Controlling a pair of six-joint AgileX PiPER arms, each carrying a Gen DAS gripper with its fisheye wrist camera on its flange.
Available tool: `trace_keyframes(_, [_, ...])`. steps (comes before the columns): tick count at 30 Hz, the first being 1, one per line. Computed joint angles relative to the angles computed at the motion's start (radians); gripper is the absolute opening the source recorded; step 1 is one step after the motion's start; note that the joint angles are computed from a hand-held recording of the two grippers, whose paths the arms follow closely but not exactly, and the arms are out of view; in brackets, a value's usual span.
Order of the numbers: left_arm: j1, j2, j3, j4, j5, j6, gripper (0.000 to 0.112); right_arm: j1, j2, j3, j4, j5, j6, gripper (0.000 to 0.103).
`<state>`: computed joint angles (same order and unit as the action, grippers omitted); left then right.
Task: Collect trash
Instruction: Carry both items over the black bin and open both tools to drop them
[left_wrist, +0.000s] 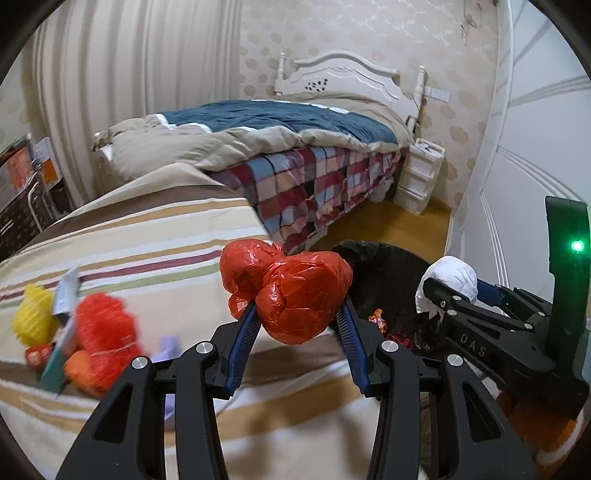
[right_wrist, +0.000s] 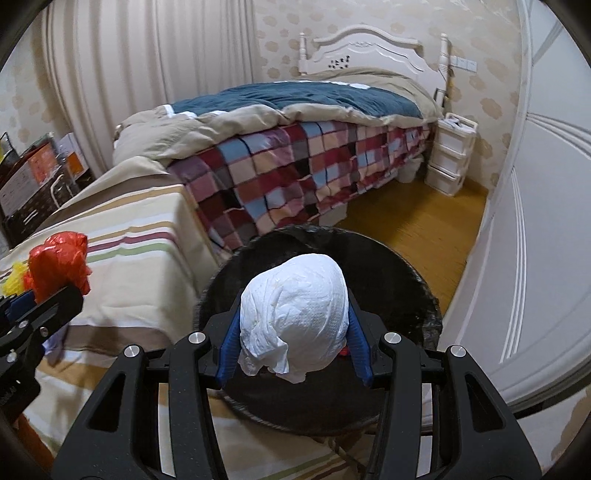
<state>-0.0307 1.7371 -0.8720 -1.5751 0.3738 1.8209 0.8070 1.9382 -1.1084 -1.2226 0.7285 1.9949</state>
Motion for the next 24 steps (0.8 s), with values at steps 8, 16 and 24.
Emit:
trace_keyframes(8, [-0.129, 0.116, -0.116, 0.077, -0.103, -0.127, 0.045, -0.089, 0.032, 0.02, -0.036, -0.068, 0.025, 0.048])
trace_keyframes(16, [-0.204, 0.19, -0.21, 0.247, -0.183, -0.32, 0.045, -0.152, 0.059, 0.039, -0.074, -0.116, 0.062, 0.048])
trace_keyframes(24, [-0.231, 0.216, -0.246, 0.425, -0.196, -0.504, 0.046, -0.183, 0.071, 0.047, -0.091, -0.14, 0.076, 0.048])
